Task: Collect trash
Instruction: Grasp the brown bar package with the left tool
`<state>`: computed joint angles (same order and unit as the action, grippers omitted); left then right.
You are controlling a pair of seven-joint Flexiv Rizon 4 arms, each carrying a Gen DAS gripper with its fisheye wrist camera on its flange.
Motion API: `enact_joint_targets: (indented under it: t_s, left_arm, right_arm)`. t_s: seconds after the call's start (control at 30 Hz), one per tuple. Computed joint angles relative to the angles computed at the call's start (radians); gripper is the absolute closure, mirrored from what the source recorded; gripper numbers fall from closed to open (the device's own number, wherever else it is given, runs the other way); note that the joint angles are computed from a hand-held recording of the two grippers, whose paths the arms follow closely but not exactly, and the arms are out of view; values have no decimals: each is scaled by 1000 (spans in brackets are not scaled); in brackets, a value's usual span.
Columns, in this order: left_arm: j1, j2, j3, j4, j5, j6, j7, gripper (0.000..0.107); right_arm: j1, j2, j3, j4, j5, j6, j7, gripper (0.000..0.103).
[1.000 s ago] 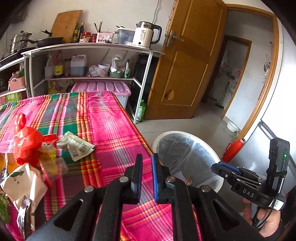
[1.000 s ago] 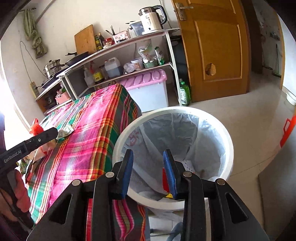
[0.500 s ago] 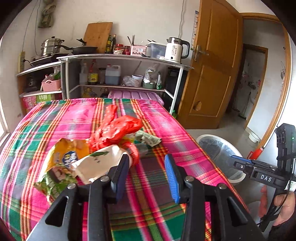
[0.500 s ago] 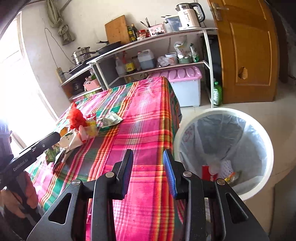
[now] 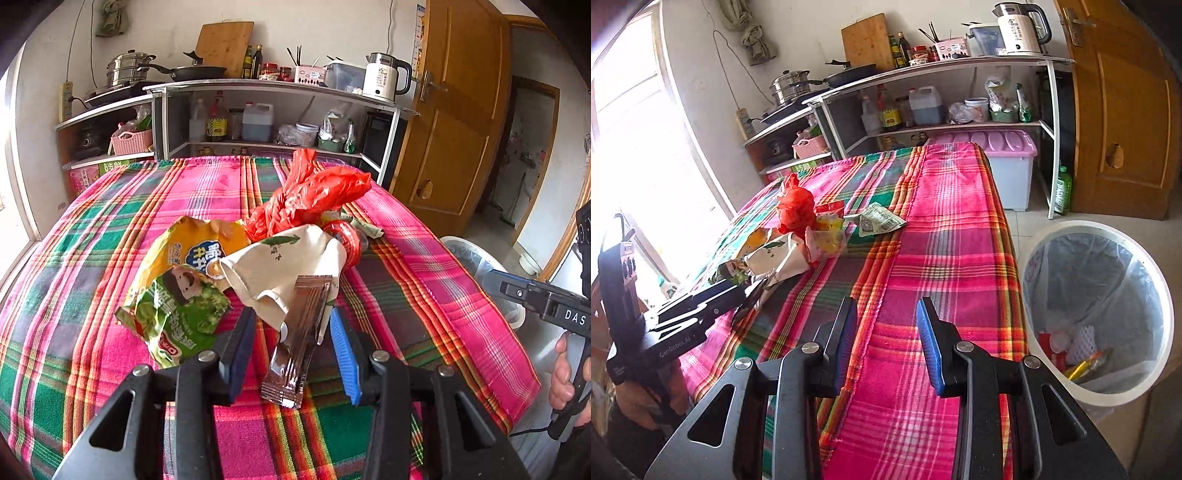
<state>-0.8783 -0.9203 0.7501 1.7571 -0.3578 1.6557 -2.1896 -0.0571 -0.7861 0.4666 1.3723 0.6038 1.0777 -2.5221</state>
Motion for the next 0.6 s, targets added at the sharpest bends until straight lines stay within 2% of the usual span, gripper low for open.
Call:
enact_joint_targets:
  t_s: [0.17, 0.23, 0.3, 0.43, 0.6]
  left_arm:
    - [38, 16, -44, -14, 30, -40, 3, 65]
    - [60, 26, -69, -17, 54, -41, 1, 78]
    - [64, 29, -74, -15, 72, -34, -7, 84]
    - [77, 43, -96, 7, 82, 14, -1, 84]
    - [46, 43, -79, 56, 23, 79, 9, 84]
  right_arm:
    - [16, -1, -4, 2, -10, -5, 5, 68]
    - [20, -2, -4, 3, -14, -6, 4, 68]
    - [24, -2, -6, 5, -19, -8, 6, 68]
    - [32, 2, -5, 12, -25, -9, 8, 68]
    - [45, 6, -1, 14, -29, -26, 16, 68]
